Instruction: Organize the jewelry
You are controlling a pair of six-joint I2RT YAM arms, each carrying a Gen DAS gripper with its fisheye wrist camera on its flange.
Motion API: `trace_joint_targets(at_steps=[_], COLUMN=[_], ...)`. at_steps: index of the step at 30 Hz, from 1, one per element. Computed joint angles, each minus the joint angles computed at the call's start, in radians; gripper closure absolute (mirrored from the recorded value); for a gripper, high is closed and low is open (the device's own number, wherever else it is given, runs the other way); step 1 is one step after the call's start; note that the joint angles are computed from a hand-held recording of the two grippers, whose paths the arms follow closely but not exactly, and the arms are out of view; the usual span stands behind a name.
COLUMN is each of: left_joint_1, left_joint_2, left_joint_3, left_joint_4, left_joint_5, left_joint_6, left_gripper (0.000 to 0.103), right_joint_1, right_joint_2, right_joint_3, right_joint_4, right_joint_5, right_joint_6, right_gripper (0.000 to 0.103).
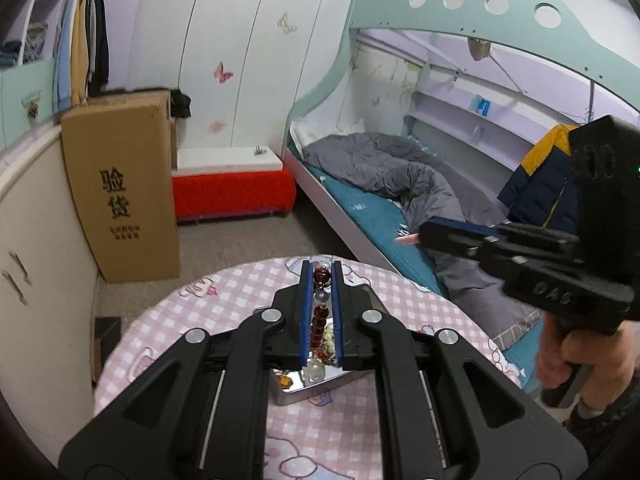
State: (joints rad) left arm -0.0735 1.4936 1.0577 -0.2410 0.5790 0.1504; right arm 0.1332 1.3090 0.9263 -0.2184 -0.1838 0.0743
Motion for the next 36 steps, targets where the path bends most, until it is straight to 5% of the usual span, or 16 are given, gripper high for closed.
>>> trace_joint_targets(at_steps=[2,3,4,5,7,9,24,30,36], left_joint_1=[-0.018,-0.031,-0.041,-0.049,-0.041,-0.011,0.033,0.070,0.087], left_joint_2=[0.039,0.061,0.070,0.072,0.045,0.015,-0.325,-0.505,-0.716], left_joint_3=[0.027,0.042,0.049,0.050,0.006,-0.035,-0.205,-0.260,-0.312], left_joint_4=[-0.014,-0.023,-0.028,-0.027,0.053,0.109,0.070,-0.004,-0.103], left_joint_5=[-0.028,-0.060,-0.088,-0.124,-0.199,-0.188,-0.318,-0.299,-0.317], left_joint_6=[-0.004,-0.001,0.000,-0.002,-0.038,-0.060,-0.041,-0.044,-0.051], left_gripper=[0.093,0.091,0.074,0.057,0.018,0.007,0.007,0.006,0.006], right_joint_1=[-0.006,-0.007,-0.013,-0.022,-0.046,-0.070,-0.051,0.046,0.240], right_joint_2=[0.057,0.084,0.101,0.105,0.083,0.067,-0.216,-0.404,-0.565], right_joint_3=[0.022,0.029,0.027,0.020,-0.020,-0.034,-0.110,-0.131,-0.142], right_joint_4=[0.004,0.012,0.025,0.039,0.084,0.084,-0.030,-0.146,-0.271], right_joint_5=[-0.006,0.000,-0.002,0.002,0.017,-0.007,0.063,0.185,0.426], right_joint_6=[0.010,0.022,0.040,0.058,0.105,0.122,0.173,0.178,0.224], right_gripper=[0.089,0.075,0.062,0.029,0.009,0.008,0.008,0.008,0.008])
